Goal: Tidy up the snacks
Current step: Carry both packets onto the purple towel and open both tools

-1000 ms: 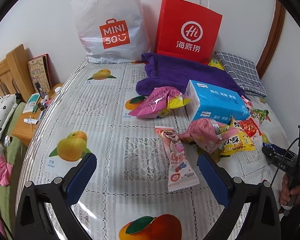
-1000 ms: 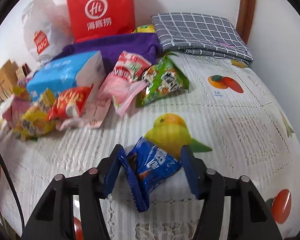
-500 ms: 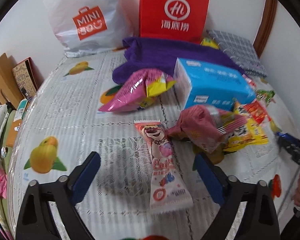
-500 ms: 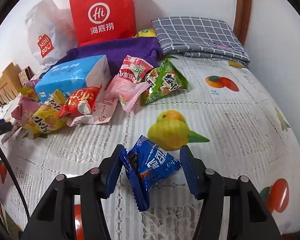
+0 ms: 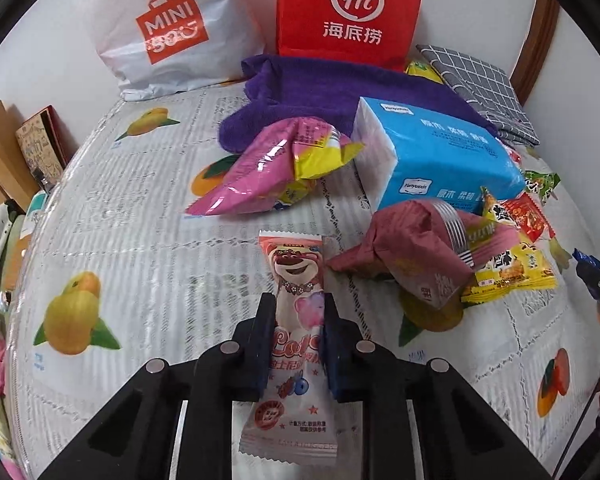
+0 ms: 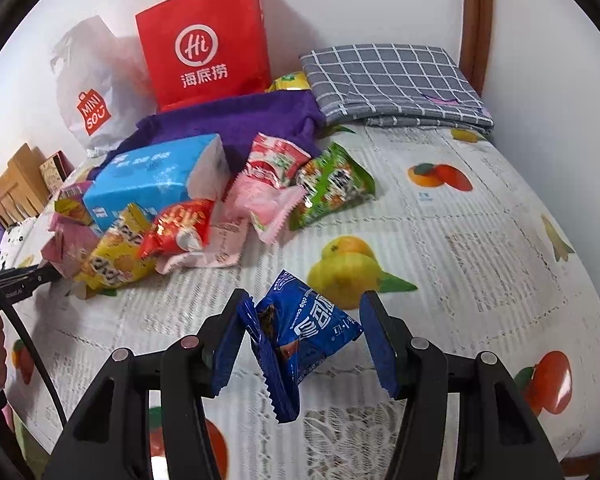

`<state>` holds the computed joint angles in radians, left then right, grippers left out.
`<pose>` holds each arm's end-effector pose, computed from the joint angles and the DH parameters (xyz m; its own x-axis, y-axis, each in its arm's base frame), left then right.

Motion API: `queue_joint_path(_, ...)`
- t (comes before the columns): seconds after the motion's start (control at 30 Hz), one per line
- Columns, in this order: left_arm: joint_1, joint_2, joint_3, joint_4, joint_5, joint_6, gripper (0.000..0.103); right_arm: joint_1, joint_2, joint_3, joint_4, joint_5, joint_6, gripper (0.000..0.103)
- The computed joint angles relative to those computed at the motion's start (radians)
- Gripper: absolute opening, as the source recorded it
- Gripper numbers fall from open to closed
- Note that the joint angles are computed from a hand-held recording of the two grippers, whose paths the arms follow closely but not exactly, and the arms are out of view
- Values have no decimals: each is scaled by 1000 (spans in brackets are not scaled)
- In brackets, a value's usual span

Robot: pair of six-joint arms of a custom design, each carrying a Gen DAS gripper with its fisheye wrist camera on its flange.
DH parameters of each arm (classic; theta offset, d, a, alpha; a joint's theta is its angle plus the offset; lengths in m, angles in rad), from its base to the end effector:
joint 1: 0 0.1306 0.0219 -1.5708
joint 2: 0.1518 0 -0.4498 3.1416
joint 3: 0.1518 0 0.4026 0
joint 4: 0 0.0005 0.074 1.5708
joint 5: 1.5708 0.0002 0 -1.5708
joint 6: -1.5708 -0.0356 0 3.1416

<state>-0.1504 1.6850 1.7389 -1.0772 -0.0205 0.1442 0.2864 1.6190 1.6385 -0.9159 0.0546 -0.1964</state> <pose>0.5923 -0.0895 0.4926 -0.8554 -0.0157 -0.5177 0.0165 0.9982 -0.0575 0.5590 0.1621 0.4936 -0.7835 -0.0276 -0.6207 -0.0984 0.9919 0.0800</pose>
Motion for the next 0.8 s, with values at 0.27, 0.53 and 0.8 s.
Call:
queue_joint_path(0.27,20,-58,-3,-1,37,14,21,21,-1,48,4,-20,2,56)
queue_joint_path(0.53,-8,-62,80,-17,85,2,21,49,7,138,-28,-20,14,56)
queue_joint_path(0.8,-39,-9,222,-58,81,-18,21,66,57,270,-65,-45,21,56)
